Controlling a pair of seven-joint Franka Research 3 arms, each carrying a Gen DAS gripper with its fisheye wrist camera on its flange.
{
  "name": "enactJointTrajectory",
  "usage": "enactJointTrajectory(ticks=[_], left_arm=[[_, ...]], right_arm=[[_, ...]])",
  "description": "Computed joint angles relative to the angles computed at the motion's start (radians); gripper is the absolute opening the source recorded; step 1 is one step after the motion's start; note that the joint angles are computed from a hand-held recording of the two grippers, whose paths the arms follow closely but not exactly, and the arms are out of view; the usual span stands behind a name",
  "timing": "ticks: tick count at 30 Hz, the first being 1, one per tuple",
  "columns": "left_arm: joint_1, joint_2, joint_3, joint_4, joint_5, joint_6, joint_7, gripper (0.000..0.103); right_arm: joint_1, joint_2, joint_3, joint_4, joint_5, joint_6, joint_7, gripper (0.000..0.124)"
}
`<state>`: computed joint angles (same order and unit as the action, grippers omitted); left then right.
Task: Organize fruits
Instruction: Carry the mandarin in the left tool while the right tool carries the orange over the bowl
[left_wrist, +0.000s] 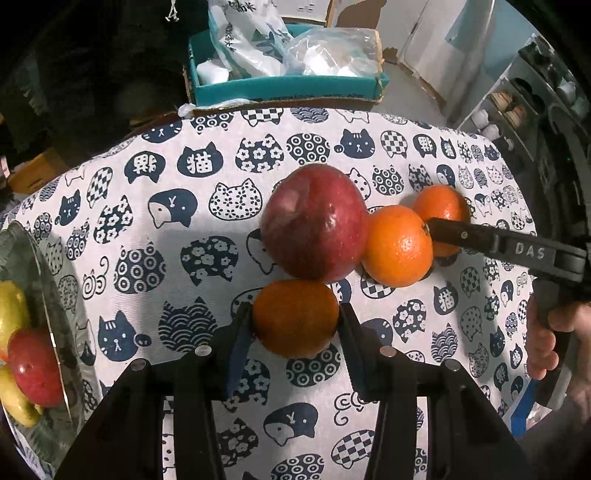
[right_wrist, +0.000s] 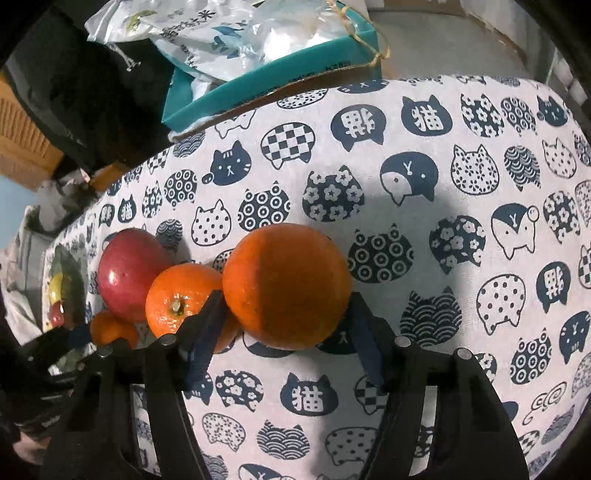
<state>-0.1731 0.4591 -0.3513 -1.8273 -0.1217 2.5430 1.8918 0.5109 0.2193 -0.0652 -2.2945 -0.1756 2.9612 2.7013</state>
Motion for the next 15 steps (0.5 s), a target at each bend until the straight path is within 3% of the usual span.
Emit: enactJointTrajectory(ticks=[3,8,15], left_arm=[[0.008,-0.018,-0.005,-0.015,-0.009,0.010,0.010,0.047],[0.007,-0.051,-0.001,-0.043,-0.011,0.036,0.014,0.047],[0.022,-0.082,-0.005,-0.066,-0.045,0.045,0.041,0.047]], right_arm=[[0.058,-0.004,-0.052,0.035,-0.130,-0.105,0.097,0.063],[0.054,-0.002,-0.016,0.094,-0.254,-0.272,0.164,0.062],[-0.014,-0.030,0.084,0.074,-0.183,-0.337,0.136,0.063]])
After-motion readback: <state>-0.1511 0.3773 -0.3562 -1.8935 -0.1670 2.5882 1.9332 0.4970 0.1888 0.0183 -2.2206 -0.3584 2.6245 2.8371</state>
